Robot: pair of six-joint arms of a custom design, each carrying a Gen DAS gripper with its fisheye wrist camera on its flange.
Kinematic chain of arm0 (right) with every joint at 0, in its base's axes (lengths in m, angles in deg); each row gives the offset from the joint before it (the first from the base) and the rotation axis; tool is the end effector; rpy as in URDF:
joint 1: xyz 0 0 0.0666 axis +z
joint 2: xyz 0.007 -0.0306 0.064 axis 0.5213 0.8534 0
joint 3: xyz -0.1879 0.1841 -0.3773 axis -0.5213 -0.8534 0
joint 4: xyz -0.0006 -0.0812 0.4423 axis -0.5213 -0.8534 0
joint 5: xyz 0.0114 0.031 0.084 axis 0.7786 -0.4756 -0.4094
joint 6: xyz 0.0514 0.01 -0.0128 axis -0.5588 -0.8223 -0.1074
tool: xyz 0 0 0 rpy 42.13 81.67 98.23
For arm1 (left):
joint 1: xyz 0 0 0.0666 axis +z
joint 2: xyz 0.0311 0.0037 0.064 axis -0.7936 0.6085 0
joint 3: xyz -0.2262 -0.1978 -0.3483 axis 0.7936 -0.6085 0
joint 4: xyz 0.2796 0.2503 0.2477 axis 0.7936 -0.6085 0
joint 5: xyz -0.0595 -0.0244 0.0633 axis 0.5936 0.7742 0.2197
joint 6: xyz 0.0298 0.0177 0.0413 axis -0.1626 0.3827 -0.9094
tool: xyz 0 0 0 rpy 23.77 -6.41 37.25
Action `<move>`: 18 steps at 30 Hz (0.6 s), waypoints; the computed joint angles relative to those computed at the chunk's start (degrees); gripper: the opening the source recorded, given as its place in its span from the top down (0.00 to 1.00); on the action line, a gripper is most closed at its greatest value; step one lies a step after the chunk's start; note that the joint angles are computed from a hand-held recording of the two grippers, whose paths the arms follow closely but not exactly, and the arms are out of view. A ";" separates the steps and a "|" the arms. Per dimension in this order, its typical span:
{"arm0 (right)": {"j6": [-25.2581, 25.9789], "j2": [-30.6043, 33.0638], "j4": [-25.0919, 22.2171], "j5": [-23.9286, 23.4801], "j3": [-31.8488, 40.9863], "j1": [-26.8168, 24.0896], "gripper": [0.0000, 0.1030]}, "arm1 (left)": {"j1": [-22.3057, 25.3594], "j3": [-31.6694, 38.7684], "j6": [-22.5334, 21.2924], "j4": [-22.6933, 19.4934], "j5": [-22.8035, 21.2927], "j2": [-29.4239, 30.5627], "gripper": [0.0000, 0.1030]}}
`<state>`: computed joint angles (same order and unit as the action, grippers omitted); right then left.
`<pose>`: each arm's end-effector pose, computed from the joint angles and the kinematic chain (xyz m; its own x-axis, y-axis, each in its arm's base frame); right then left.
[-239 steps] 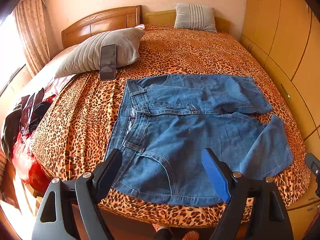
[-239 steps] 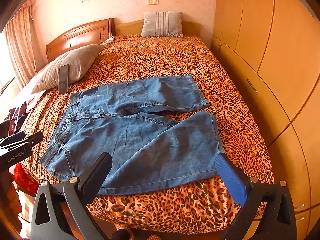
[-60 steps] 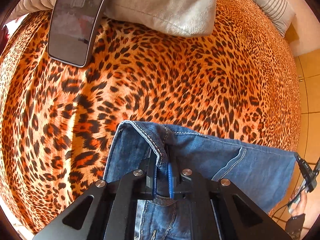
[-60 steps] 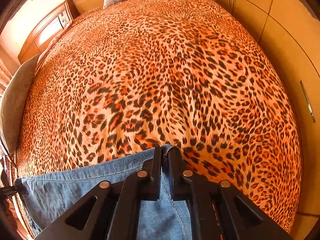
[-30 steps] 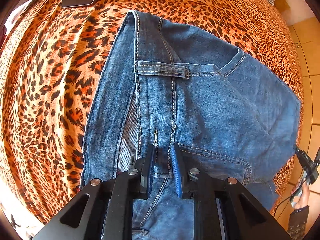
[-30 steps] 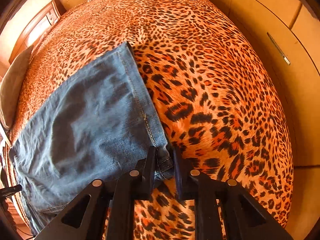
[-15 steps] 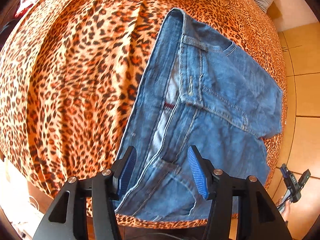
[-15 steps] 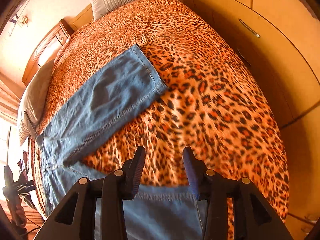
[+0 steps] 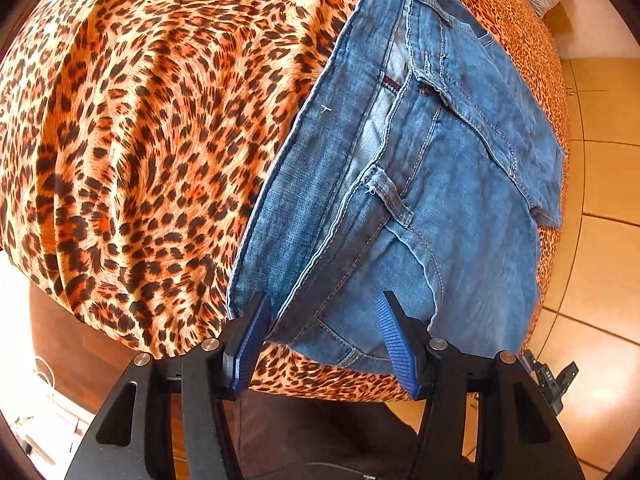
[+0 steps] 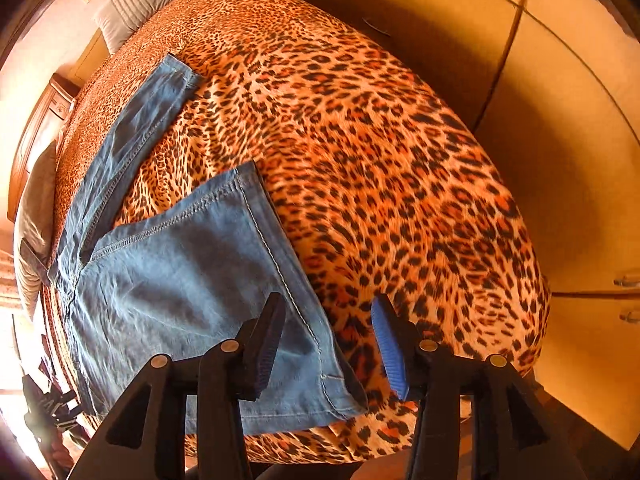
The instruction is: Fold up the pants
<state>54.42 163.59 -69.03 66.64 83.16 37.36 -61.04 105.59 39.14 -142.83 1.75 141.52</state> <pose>0.6117 0.0734 0.4898 -0.9839 0.1773 -0.0238 0.1618 0.9389 0.3038 0.4975 -0.0891 0.4671 -0.7333 -0.6569 0.1754 -0.6605 0.6270 -0.4131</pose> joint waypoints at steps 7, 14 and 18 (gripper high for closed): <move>2.30 -1.55 -0.08 0.20 -3.58 1.38 0.55 | -0.02 -4.46 7.64 6.75 2.19 -4.83 0.47; 2.54 -1.11 -1.21 -0.61 -2.51 1.20 0.55 | -1.43 -6.81 15.29 9.20 1.32 -8.86 0.45; 3.26 -0.63 -1.68 -1.45 -2.14 1.32 0.55 | -3.17 -5.54 12.14 3.87 -1.82 -6.19 0.42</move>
<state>57.68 162.96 -70.71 65.19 81.03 38.68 -64.21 100.05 51.28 -138.96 -0.07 135.33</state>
